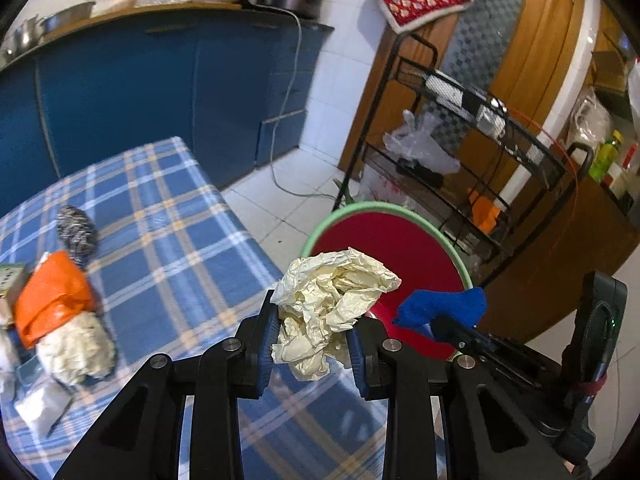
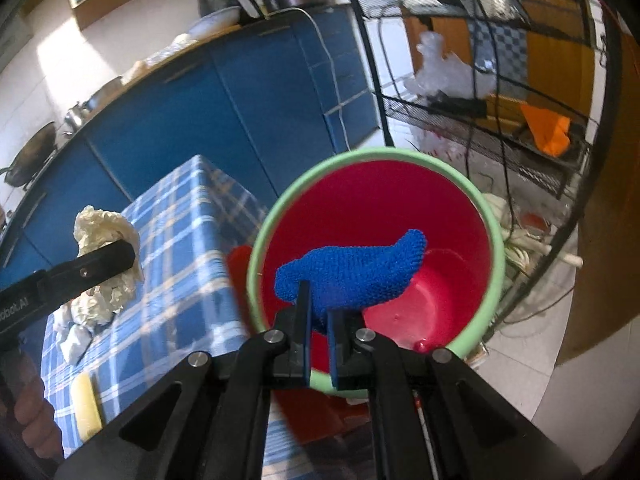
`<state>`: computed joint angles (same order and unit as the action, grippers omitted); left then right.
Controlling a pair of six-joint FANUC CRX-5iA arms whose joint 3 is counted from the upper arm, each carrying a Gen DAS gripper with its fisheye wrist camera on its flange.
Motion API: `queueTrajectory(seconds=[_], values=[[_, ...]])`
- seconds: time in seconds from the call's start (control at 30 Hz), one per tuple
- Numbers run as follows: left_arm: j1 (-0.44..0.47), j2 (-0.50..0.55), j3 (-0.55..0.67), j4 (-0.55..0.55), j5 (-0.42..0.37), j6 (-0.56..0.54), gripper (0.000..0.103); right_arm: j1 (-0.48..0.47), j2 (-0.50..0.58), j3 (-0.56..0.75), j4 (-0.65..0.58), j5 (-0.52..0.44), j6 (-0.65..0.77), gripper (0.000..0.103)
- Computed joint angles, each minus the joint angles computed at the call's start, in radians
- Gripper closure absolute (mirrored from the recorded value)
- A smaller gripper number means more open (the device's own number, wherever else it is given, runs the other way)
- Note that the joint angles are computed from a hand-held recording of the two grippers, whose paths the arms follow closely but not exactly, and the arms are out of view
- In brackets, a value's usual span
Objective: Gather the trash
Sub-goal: 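Carry both items to the red bucket and open both grippers over it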
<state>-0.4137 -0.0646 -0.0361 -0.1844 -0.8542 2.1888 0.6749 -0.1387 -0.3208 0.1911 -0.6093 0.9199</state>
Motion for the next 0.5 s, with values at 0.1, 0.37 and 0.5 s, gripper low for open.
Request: queueTrajectory(seconds=[0.1,0.37,0.5], values=[[-0.001,0.03,0.01,0.017,0.006,-0.014,0.071,-0.027,0.014,0.013,-0.04,-0.005,0.028,0.091],[-0.012,0.097,0.047,0.034,0.003,-0.038,0.071,-0.058,-0.014,-0.014,-0.054,0.047,0.038,0.065],[-0.014,0.122,0.059,0.053,0.006,-0.058,0.071,-0.058,-0.038,-0.045,-0.002,0.072,-0.022,0.065]])
